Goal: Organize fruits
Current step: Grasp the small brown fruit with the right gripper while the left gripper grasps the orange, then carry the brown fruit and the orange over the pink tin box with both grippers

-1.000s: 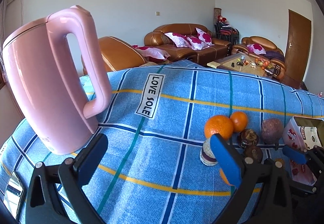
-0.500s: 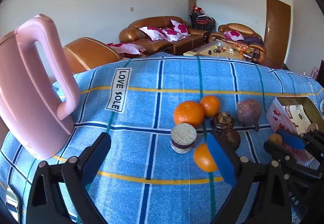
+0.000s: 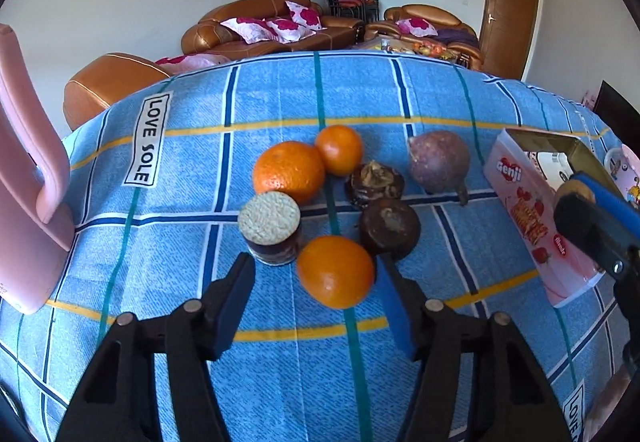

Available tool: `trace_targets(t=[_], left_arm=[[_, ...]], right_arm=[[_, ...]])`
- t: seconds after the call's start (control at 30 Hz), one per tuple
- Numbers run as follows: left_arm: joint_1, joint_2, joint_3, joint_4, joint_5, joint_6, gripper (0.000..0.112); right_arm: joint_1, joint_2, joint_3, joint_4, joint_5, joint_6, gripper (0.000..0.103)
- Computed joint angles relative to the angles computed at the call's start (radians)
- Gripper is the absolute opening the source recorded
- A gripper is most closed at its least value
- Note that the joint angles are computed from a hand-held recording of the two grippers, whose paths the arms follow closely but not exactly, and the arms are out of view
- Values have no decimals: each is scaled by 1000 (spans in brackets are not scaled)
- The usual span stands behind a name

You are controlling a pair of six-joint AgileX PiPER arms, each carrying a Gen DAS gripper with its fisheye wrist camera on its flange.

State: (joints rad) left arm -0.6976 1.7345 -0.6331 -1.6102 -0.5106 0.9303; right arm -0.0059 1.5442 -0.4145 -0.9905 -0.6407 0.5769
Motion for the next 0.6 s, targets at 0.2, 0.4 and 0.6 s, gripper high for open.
trace_targets(t=[0.2, 0.4, 0.6], left_arm=[[58, 29, -48, -100, 51, 100, 57], [36, -1, -26, -82, 41, 66, 39], [-81, -106, 105, 85, -163, -275, 39]], right_arm=[[-12, -9, 9, -28, -5, 21, 29], [-10, -3, 22, 21, -20, -26, 29], [-70, -2, 47, -2, -119, -25, 29]])
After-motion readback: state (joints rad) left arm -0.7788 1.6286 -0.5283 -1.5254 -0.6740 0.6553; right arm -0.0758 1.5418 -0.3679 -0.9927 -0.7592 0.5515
